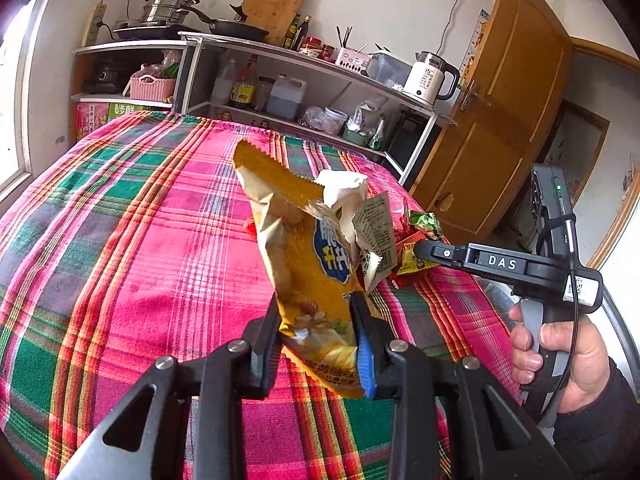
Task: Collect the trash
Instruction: 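Grasp the small yellow snack packet with the right tool while the left tool holds the chip bag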
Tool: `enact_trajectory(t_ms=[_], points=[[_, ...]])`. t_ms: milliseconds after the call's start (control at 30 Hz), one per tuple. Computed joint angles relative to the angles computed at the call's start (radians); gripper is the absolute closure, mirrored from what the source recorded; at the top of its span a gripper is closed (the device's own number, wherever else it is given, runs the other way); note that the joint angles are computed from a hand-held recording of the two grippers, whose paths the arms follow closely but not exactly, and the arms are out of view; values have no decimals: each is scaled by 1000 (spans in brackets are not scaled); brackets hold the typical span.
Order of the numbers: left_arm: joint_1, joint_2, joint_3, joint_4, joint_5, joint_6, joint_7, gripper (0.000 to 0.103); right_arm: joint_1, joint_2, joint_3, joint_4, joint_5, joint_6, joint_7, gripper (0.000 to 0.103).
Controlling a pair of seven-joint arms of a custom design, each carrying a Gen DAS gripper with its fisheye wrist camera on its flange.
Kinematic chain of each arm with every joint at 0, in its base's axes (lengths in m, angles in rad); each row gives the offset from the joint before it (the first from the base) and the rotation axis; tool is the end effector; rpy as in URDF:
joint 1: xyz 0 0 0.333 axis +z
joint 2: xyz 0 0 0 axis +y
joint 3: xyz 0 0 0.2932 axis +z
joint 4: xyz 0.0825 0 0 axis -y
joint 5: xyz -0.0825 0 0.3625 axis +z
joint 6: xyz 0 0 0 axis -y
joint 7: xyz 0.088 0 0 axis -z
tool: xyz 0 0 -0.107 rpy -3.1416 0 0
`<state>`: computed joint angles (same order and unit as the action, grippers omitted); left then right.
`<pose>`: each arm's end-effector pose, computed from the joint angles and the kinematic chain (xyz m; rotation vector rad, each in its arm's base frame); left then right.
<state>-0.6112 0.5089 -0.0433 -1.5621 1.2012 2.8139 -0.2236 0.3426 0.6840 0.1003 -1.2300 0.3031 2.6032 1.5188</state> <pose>0.5268 -0.4551 0.4019 -1.8635 1.6343 -1.1947 0.6933 0.2959 0.4376 -1.8961 1.4821 -0.1735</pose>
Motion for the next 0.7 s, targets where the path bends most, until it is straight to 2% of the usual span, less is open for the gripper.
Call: enact_trajectory(t_ms=[100,300,700], points=[[3,4,-1,0,-4,7,4,70,5,30,-7,43,-8,-33,19,74],[1,11,1,7,-15,11,20,70,-1,1,-3,-4,-4,-4,7,77],[-24,14,-13,36,-47,-33,97,70,-47,-206,46,-317,100,121,-113,77]])
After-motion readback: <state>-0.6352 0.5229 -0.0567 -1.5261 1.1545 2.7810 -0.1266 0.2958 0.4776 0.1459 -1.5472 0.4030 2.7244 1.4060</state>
